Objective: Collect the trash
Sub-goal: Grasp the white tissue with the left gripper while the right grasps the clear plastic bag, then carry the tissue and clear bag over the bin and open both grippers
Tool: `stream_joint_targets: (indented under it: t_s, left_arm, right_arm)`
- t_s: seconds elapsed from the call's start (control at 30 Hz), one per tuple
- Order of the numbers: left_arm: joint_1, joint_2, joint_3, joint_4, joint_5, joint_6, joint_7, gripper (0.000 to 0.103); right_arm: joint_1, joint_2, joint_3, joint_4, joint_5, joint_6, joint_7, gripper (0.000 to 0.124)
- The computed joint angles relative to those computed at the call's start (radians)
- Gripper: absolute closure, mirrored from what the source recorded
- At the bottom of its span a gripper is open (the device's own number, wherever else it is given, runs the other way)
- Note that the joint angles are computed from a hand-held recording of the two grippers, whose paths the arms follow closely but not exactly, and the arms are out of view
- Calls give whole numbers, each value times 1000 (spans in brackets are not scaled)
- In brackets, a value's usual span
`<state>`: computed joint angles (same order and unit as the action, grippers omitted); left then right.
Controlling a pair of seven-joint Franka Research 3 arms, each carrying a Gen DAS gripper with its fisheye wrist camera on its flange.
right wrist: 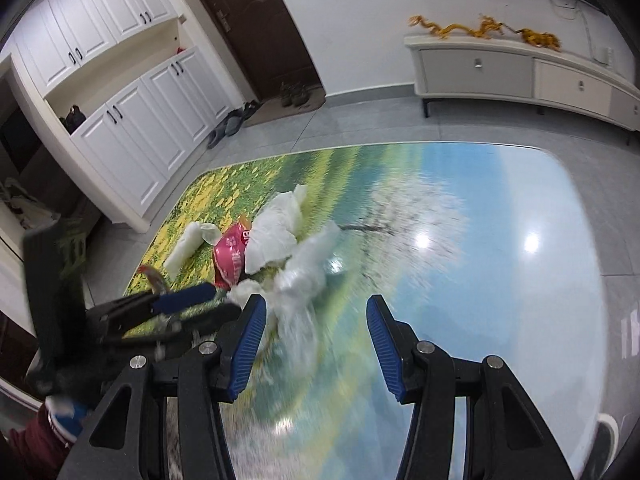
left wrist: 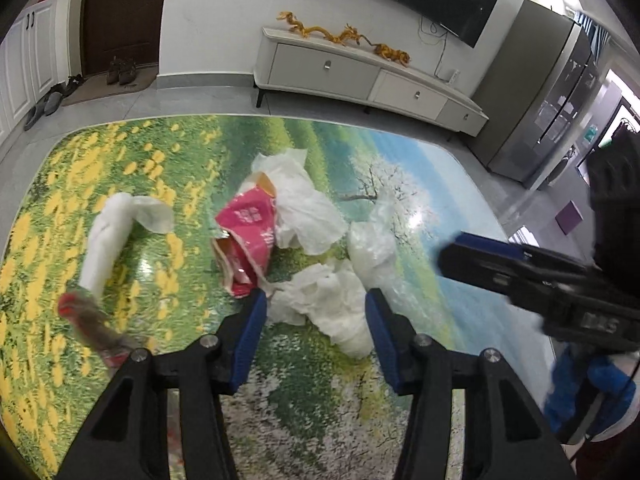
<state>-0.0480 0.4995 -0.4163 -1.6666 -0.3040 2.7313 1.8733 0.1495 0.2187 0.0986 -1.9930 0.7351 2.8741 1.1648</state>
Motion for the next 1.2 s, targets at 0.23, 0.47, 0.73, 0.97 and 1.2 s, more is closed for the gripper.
stream_joint_targets:
  t_s: [0.23, 0.47, 0.73, 0.97, 1.2]
  left_arm:
    - [-47, -5, 30, -18, 65, 9, -54, 69]
    - [-34, -8, 9, -31, 74, 20, -46, 94]
    - [49, -104, -88, -159, -99, 57, 83, 97]
    - [44, -217, -76, -248, -257, 51, 197, 97]
    - [-33, -291, -47, -268, -351, 21, 284, 97]
  right_arm:
    - [1, 119, -4, 131, -78, -61, 62, 81]
    - [-23, 105, 20, 105, -61, -60, 17, 95]
    - [-56, -25, 50, -65, 164, 24, -151, 96]
    - [-5, -232, -16, -281, 350, 84, -278, 96]
    - [48, -494, -110, -543, 413, 181, -274, 96]
